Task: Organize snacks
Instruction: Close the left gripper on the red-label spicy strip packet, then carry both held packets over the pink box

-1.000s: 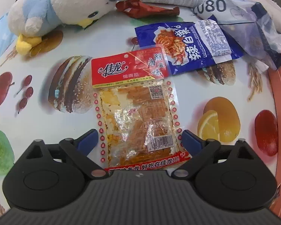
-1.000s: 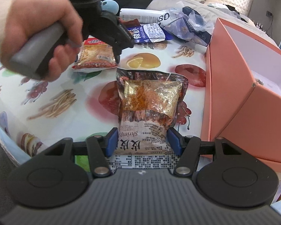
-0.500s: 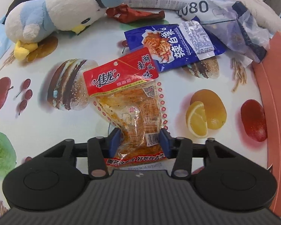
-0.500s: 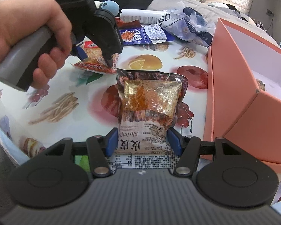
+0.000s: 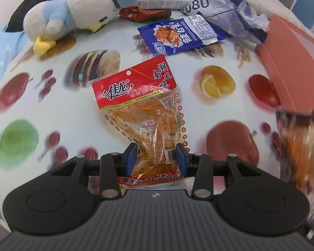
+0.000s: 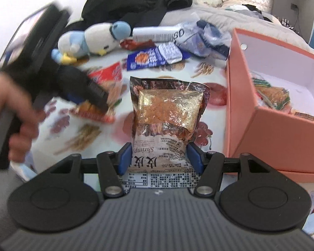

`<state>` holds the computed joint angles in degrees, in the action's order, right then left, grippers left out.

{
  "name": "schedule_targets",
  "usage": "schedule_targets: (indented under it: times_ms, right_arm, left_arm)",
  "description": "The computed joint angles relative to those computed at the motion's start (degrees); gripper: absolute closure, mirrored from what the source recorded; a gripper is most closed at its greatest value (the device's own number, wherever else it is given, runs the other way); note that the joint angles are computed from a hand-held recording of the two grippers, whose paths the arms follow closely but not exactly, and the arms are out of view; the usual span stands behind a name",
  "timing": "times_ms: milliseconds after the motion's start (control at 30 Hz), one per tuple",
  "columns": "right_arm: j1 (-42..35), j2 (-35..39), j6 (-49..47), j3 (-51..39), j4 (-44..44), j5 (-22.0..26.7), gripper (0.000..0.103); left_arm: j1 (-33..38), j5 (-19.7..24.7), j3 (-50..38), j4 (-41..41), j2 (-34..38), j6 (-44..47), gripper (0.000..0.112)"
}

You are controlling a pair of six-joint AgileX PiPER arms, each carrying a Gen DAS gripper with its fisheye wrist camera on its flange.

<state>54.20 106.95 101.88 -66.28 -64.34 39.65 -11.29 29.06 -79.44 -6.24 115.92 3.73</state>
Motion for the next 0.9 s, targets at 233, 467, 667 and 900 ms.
schedule_targets:
  times_ms: [233, 467, 667, 900]
  right_arm:
    - [1.78, -5.48, 4.12, 3.27, -0.4, 0.64, 0.043]
    - [5.07, -12.34, 7.46, 5.65, 0.95, 3.95, 0.043]
    - [8.26, -16.27, 9.63, 6.72, -0.03, 8.83, 0.043]
    - [11.69, -23.45, 10.94, 10.49, -0.07, 16.61, 0.043]
  left_arm:
    - [2.05, -3.39, 14.3, -14.31, -11.85, 11.89, 0.067]
    - [2.85, -1.99, 20.83, -21.94, -22.43, 18.53, 0.067]
    - [0.44, 0.77, 20.98, -18.13, -29.27, 16.03, 0.067]
    - [-3.22, 4.87, 18.0, -24.14, -31.79, 19.26, 0.067]
